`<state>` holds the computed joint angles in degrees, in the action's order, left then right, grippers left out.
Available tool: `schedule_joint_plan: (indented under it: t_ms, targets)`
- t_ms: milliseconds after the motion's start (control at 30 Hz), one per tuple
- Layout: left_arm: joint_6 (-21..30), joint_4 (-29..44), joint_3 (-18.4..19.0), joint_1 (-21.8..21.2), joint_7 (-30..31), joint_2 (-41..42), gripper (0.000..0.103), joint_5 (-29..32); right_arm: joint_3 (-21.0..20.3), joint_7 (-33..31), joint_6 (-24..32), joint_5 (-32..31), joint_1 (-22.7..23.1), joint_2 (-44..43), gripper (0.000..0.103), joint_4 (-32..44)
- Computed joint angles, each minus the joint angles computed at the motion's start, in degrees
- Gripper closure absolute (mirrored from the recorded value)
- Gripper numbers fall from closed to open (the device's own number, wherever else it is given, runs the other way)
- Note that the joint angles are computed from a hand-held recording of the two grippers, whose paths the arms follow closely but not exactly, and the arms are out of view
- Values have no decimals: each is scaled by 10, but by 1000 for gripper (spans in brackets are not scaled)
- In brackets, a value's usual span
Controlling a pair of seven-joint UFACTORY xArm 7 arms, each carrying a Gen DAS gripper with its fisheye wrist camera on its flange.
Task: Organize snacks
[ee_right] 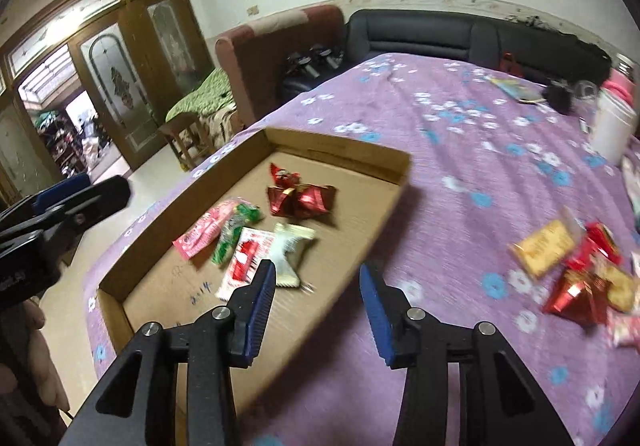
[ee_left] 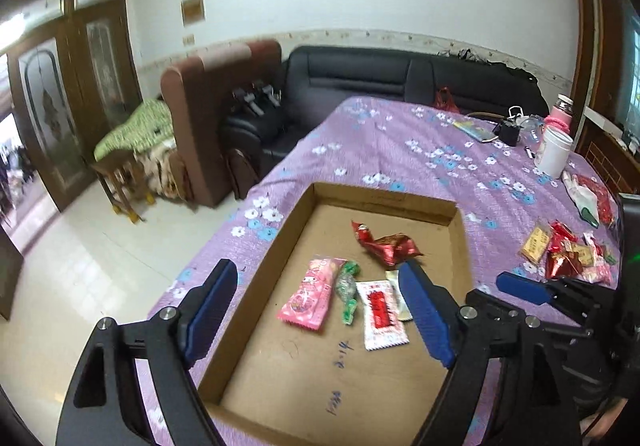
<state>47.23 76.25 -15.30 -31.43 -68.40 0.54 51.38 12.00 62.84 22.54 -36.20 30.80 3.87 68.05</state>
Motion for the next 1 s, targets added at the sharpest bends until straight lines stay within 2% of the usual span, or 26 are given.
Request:
schedule_joint_plan:
  t_ms: [100,233,367,500,667,1000]
  targets:
    - [45,7,-20,-21,-24,-7,14,38,2,40,-8,-19,-10,-50,48,-55]
    - [119,30,-46,-59,-59,0,6,91,22,80,-20,-23,-42,-124,48,-132]
    - [166,58,-55,-97,-61,20,5,118,49,110,-26,-21,-75,-193,46,-196]
    - [179,82,-50,-128,-45,41,5,129,78,119,-25,-10,-106,-250,42,-242]
    - [194,98,-40,-159,-44,55,5,137,106,104,-27,25,-137,-287,41,-273]
    - [201,104,-28,-180,-63,59,5,145,161,85,-12,66,-187,-336,41,-297]
